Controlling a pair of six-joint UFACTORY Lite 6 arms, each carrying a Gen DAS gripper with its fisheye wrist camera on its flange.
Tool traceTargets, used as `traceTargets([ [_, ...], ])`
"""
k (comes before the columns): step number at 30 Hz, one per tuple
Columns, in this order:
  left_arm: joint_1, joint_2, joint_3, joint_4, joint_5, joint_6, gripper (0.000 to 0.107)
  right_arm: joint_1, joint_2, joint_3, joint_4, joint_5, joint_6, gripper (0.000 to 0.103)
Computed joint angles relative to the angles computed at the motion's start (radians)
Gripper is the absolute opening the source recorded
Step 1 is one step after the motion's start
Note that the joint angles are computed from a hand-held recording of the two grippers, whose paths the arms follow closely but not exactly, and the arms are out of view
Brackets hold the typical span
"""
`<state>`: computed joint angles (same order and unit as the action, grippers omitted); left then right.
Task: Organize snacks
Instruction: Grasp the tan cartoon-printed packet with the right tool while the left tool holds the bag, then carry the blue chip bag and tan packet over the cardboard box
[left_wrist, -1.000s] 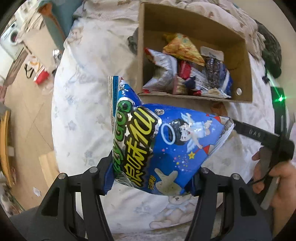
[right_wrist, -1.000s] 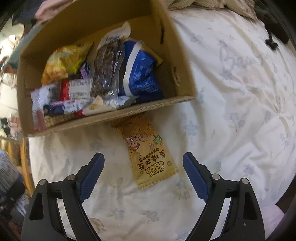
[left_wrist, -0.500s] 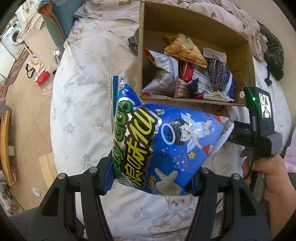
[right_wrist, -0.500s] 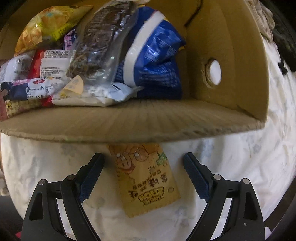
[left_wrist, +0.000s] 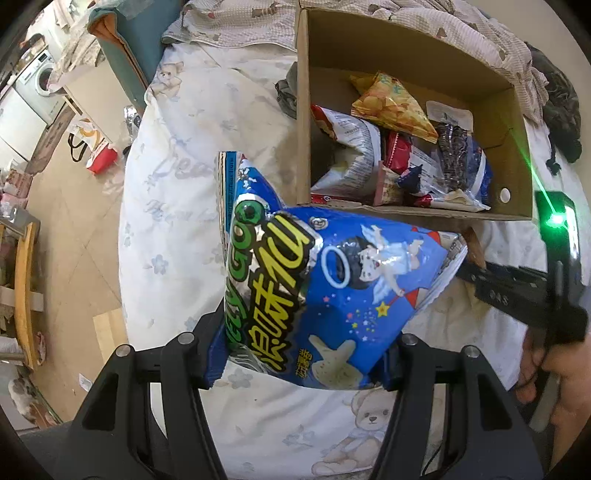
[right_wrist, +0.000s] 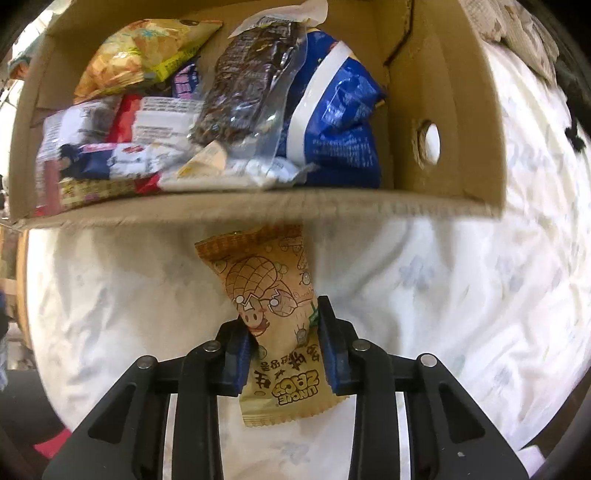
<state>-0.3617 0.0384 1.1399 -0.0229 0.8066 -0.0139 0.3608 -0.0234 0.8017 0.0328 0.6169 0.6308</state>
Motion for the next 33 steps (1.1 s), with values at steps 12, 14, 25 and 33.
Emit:
traceTargets([
  [12, 0.022, -0.031, -0.023, 0.013, -0.011, -0.024, 0.058, 0.244, -0.24, -0.066, -0.005, 0.074, 0.232, 0.027],
  [14, 0.027, -0.038, -0.028, 0.011, -0.012, -0.026, 0.058, 0.281, -0.29, -0.084, -0.012, 0.071, 0.283, 0.027],
  [25, 0.023, -0.122, -0.077, 0.087, -0.07, -0.096, 0.058, 0.495, -0.715, -0.216, -0.304, 0.101, 0.741, 0.027],
  [33, 0.009, -0.218, -0.094, 0.144, -0.14, -0.139, 0.058, 0.491, -0.843, -0.209, -0.46, 0.139, 0.853, 0.027],
])
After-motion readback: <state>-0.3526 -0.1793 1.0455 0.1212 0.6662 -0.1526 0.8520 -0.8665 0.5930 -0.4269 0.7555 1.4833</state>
